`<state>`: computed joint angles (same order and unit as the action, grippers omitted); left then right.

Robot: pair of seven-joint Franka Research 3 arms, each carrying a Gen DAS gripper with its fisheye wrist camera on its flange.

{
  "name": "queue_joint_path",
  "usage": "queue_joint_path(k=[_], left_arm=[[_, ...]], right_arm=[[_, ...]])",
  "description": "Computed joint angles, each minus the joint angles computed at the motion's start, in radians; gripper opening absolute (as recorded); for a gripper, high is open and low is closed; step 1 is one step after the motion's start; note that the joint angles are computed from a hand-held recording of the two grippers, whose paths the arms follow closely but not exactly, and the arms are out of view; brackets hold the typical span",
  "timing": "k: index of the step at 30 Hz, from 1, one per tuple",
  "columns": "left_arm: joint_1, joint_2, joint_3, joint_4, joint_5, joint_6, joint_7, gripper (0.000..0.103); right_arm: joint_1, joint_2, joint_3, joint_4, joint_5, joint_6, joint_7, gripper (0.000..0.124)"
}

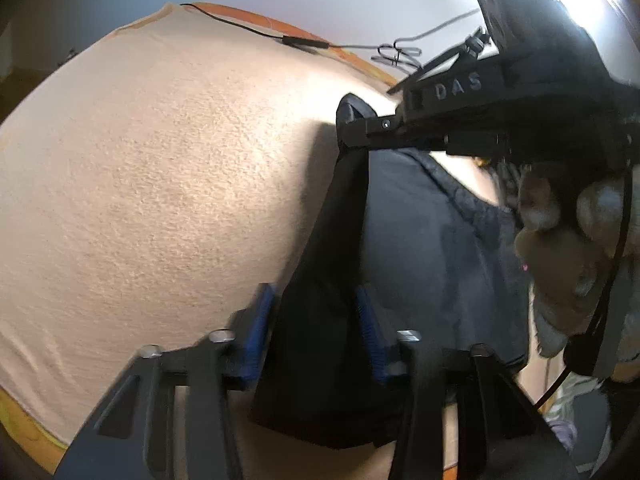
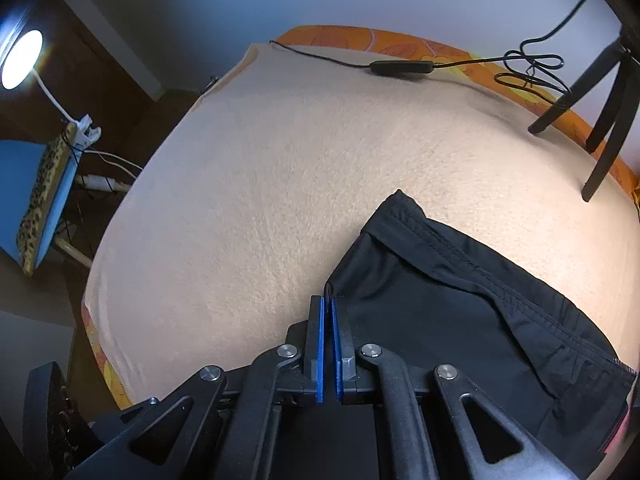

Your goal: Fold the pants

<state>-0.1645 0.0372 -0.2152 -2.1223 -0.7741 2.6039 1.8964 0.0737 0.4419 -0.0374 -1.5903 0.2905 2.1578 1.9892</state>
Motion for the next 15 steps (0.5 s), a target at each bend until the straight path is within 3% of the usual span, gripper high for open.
queue_joint_path(k=[2,8,12,15], left_arm=[[-0.003,-0.008,-0.004,-0.005,-0.032,0.015,0.019,0.015],[-0.026,-0.036,-0.009,-0.038,-0.083,0.095,0.113,0.009],[-0.049,-0.056,-0.005,-0.047,-0.068,0.133,0.134,0.008],[-0.065,-0.061,-0.002,-0.05,-0.057,0.157,0.146,0.008]], right_arm=[[0.001,-0.005,0.0,-0.008,0.003,0.007,0.006,0.001],[-0.019,-0.012,0.007,-0.027,0.046,0.025,-0.016,0.003],[-0.033,0.001,0.0,0.0,0.064,0.006,-0.012,0.034],[-0.038,0.019,-0.007,0.038,0.047,-0.016,-0.004,0.035]])
